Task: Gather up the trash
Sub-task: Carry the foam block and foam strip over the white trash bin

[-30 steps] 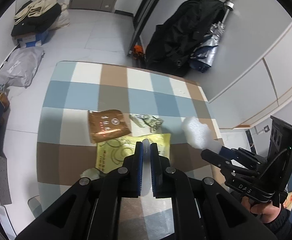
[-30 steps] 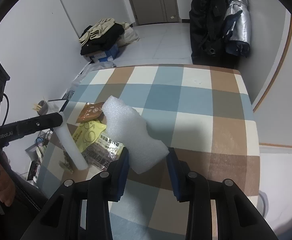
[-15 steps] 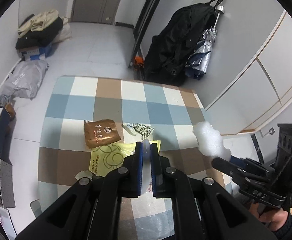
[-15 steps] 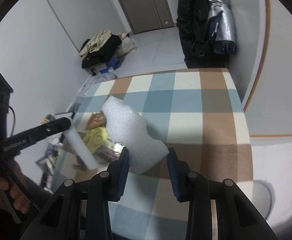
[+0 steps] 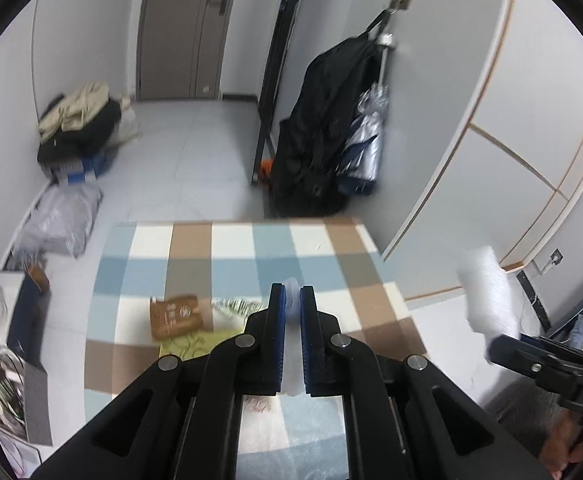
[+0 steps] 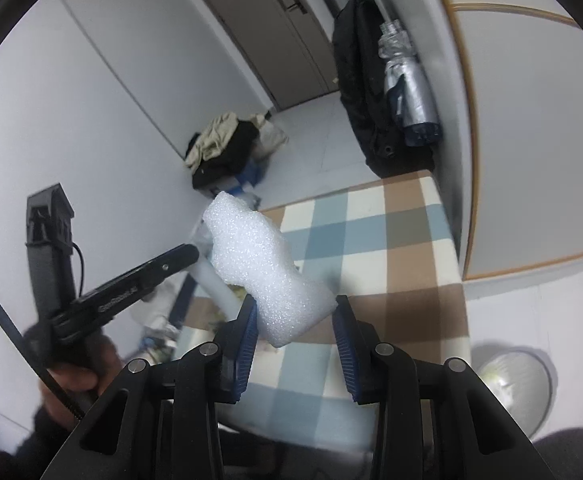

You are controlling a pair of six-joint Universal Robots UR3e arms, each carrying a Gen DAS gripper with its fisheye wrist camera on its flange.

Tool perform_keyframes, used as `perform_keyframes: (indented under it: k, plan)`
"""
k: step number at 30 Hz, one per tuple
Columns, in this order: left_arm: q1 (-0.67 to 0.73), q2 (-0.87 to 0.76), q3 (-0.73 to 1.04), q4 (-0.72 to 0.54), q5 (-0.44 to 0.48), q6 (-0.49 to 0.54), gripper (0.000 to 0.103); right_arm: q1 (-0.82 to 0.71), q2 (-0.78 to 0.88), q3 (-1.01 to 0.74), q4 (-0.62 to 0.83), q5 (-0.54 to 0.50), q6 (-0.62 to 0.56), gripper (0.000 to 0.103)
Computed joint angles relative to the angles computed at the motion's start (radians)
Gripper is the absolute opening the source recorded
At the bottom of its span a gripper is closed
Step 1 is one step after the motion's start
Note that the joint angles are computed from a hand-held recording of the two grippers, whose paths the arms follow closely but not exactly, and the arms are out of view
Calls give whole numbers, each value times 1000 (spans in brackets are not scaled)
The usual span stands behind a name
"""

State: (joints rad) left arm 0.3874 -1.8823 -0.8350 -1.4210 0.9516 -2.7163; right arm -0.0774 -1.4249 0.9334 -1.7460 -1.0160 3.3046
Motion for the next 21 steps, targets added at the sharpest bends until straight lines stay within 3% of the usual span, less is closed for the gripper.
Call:
perform_keyframes:
  k: [10, 21]
  plan:
    - [-145, 2, 77, -3, 1, -56, 3, -278, -240, 96, 156, 116, -137, 36]
    - [-374, -189, 373, -129, 2, -113, 3, -796, -463, 167, 563, 247, -493, 36]
